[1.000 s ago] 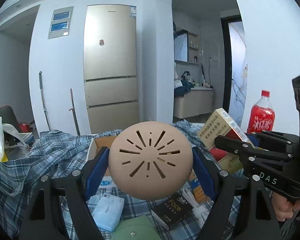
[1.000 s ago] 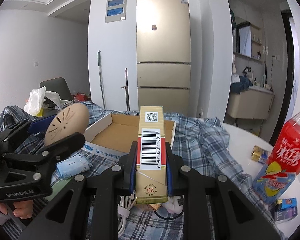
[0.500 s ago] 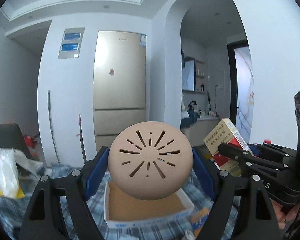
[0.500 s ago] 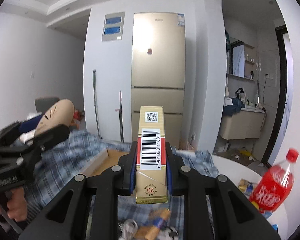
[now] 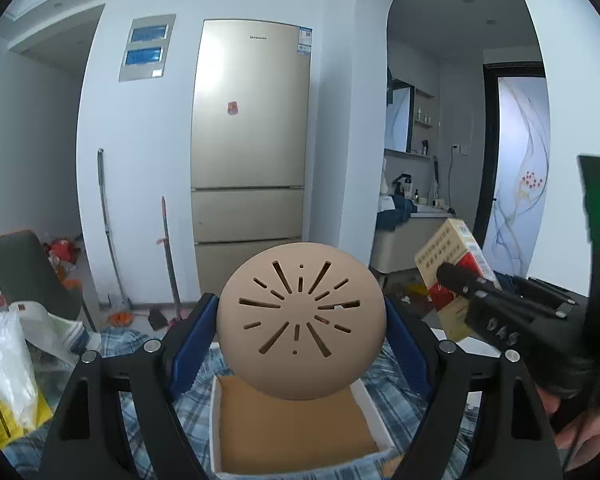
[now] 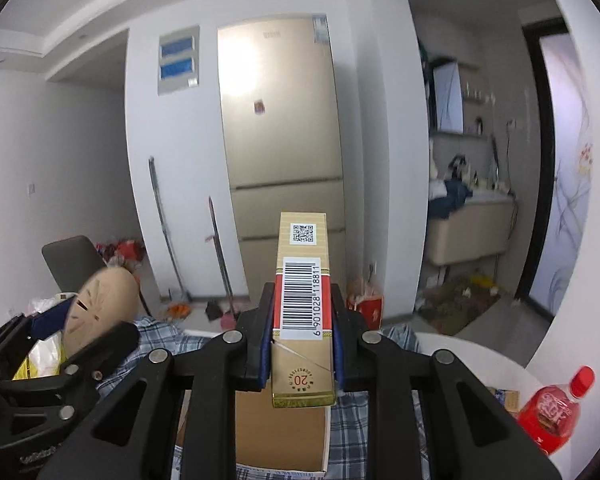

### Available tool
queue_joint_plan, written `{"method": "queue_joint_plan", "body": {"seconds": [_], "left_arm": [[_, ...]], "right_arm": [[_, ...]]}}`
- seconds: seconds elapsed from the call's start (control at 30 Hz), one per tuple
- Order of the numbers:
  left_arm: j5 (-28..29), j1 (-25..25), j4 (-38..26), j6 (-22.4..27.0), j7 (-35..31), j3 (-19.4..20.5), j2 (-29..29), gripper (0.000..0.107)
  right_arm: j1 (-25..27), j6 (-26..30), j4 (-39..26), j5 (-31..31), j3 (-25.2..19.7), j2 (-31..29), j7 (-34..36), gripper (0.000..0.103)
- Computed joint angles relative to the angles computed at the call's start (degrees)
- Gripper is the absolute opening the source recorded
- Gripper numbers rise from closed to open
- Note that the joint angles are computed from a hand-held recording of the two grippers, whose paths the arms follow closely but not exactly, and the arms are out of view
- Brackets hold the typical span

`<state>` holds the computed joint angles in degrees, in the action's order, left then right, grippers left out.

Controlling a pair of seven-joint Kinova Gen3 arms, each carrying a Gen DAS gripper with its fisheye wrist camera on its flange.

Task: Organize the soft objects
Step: 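Lift the disc with the left gripper over the box while the right carries the pack there, then open the left gripper to drop the disc in the box while the right releases the pack inside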

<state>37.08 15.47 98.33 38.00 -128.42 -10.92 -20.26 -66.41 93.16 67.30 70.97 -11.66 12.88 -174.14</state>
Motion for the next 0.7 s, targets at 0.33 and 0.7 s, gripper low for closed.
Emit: {"method": "queue_joint_plan", "body": {"seconds": [0.33,0.7], "left_arm": [[5.1,-3.3,0.8,3.8,-5.4,-2.7,7.9,0.083],[-0.6,-11.3,1.3,3.5,-1.4,7.1,13.7,0.084]], "right_arm": [[6.4,-9.9,9.3,-7.4,-0.1,0.2,-5.1,0.021],[15.4,-24.6,13.2,-26.5,1.3,2.0,1.9,0.021]]}}
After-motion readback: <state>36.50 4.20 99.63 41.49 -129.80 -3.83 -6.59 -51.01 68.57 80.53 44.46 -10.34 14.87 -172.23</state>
